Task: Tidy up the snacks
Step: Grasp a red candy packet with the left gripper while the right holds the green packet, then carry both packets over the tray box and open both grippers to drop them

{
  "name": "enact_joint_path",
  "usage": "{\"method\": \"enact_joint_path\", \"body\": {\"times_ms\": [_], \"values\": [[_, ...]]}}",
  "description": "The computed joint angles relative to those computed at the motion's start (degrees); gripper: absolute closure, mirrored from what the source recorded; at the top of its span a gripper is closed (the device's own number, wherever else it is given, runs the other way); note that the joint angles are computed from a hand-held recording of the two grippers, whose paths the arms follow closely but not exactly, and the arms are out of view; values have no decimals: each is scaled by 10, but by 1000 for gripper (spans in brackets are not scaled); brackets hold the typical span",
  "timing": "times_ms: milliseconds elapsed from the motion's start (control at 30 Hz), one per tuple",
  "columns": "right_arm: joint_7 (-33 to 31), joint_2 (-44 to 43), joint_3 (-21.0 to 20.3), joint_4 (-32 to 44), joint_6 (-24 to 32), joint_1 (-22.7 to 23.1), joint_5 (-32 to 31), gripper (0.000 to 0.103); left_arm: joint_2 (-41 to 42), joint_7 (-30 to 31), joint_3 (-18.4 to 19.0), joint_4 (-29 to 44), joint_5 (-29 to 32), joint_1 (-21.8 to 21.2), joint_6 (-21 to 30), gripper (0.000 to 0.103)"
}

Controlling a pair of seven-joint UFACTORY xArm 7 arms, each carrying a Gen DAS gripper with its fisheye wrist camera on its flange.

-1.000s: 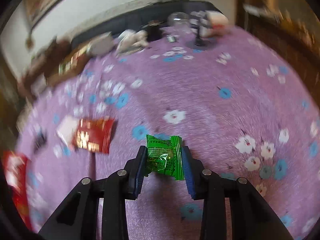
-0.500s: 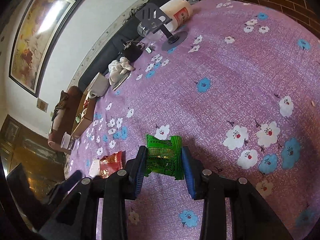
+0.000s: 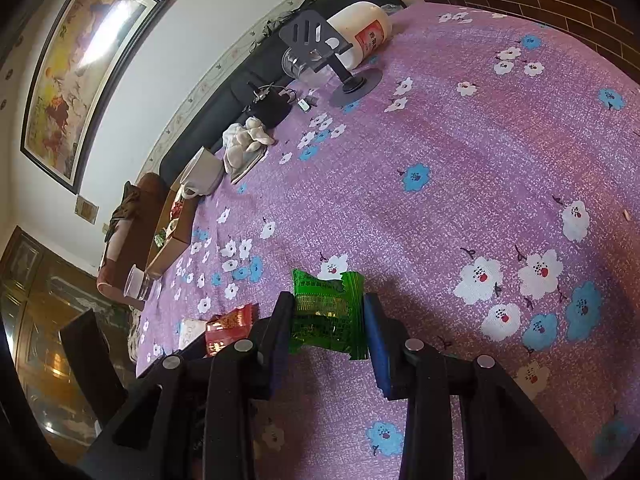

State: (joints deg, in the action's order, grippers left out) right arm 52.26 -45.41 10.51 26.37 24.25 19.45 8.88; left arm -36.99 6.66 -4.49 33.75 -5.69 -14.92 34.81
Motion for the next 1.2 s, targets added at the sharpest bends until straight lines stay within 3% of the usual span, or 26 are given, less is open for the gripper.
{"method": "enact_joint_path", "body": {"times_ms": [33, 200, 233, 333, 533, 900, 1200], "values": [[0, 0, 0, 0, 1, 0, 0, 67, -2, 10, 5, -1, -4, -7, -1, 61], [2, -2, 1, 0, 3, -2, -2, 67, -24, 18, 7, -19, -9, -15, -7, 66], [1, -2, 0, -1, 3, -1, -2, 67, -30, 19, 10, -22, -13, -17, -4, 74], [0, -3, -1, -1, 3, 0, -2, 67, -54, 28, 30, -31, -42, -32, 10, 74], [-7, 4, -3, 1, 0, 6, 0, 67, -138, 12, 19, -78, -45, -21, 28, 74], [-16, 13, 0, 5, -7, 8, -1, 67, -338, -31, -21, -129, 28, 23, 58, 74], [-20, 23, 7, 9, -7, 5, -10, 67, -429, -29, 0, -126, 59, 52, 97, 74]]}}
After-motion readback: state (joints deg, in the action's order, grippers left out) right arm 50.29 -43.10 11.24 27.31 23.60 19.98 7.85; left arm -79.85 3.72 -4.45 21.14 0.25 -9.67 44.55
